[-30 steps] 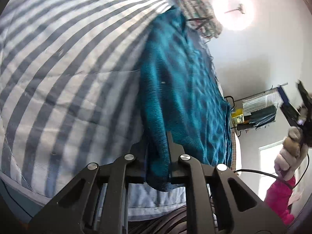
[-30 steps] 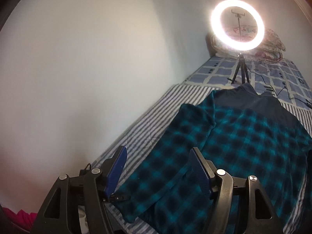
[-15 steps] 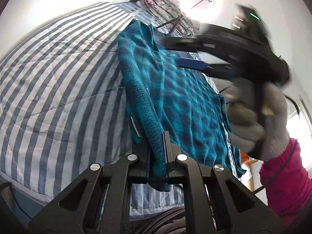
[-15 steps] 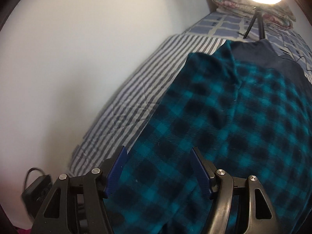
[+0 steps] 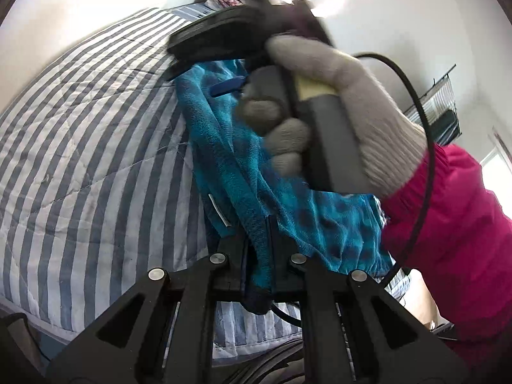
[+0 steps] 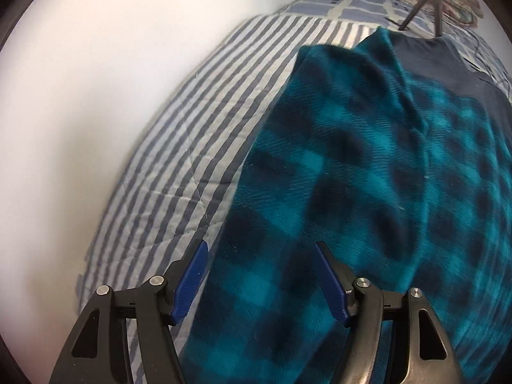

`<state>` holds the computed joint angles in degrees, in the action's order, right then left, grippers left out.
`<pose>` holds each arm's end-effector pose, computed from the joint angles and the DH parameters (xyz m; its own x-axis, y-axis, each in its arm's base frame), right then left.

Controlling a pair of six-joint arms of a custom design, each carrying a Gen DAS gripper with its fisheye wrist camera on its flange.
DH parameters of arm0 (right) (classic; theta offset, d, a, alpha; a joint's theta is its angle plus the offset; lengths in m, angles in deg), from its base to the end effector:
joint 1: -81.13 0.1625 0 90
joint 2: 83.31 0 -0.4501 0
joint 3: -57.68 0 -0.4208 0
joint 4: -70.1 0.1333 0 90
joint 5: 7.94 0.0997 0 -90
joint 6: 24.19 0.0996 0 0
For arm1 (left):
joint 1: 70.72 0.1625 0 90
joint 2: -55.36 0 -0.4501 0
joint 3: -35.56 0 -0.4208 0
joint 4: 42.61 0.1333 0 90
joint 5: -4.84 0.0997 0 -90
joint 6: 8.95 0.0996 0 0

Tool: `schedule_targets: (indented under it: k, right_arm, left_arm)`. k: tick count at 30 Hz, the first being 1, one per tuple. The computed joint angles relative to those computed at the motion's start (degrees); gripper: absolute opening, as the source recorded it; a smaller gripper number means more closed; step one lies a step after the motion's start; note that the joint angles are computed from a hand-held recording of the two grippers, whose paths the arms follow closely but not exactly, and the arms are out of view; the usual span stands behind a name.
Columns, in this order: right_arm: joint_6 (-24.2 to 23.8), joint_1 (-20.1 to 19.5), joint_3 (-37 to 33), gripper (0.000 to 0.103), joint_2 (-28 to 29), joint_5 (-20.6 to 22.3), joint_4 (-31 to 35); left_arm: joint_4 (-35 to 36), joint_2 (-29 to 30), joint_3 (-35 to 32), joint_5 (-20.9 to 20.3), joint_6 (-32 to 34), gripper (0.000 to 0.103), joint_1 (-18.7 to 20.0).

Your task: Fold large clothes

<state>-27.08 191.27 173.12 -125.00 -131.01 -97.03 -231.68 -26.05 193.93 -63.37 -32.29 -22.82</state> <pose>0.2664 -0.4970 -0.0196 -0.7795 -0.3053 0.5470 -0.3835 0.9230 -0.0314 -0.0677 -0.3288 0.1494 -0.9647 0.2041 -0.1666 0.2602 0.8367 -0.4818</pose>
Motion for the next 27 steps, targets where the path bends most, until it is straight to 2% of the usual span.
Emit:
schedule_targets:
  k: [2,3,4,5,6,8,10,11,14,18,23,27]
  right_arm:
    - [-0.8,0.6,-0.8,0.064,1.6,-3.4,0.8]
    - [-0.9,0.8,-0.9,0.057,2.0,-4.4,0.9]
    - [-1.0,0.8,-0.9,0.041,2.3,-5.7,1.0]
    - [-1.1,0.7,-0.7,0.030,2.4,-6.7,0.8]
    - [-1.6,0.6,-0.3,0.026,2.4,-6.9,0.1]
    - [-2.5,-0.1,0.9,0.010,1.3,-5.9,-1.6]
    - [-2.6,-1.5,2.7,0.008,-1.1,-2.3,-2.9]
    - [-2.6,-2.6,3.9,0.008,-2.7,0.9,-4.2]
    - [-4.0,-7.1,7.6,0.007,-8.1,9.0,-7.6]
    - [-5.5,-12.6,12.5,0.007,-14.8,17.4,-10.9]
    - [-8.6,-22.6,20.1,0.007,-25.0,29.6,-14.9]
    - [-10.0,-33.8,24.9,0.007,-31.9,40.4,-14.8]
  left_arm:
    - [0.6,0.4,-0.4,0.6,0.3,0.007,-0.7]
    - [1.1,0.5,-0.6,1.0,0.3,0.007,-1.2]
    - [1.5,0.7,-0.8,1.5,0.3,0.007,-1.7]
    - [1.7,1.1,-1.1,1.9,0.2,0.007,-2.2]
    - [2.1,1.2,-1.2,2.3,-0.1,0.007,-2.8]
    - [3.1,1.6,-1.4,3.3,-0.8,0.007,-4.7]
    - [3.6,2.4,-1.8,3.7,-0.7,0.007,-5.8]
    - [3.9,2.9,-2.0,3.8,-0.8,0.007,-6.4]
    - [4.9,3.6,-2.5,4.0,-0.6,0.006,-8.0]
    - [7.0,6.1,-3.9,3.9,-0.1,0.006,-10.3]
    - [8.8,10.6,-6.4,4.0,1.3,0.006,-13.6]
    - [10.6,15.1,-8.9,3.3,2.8,0.006,-15.5]
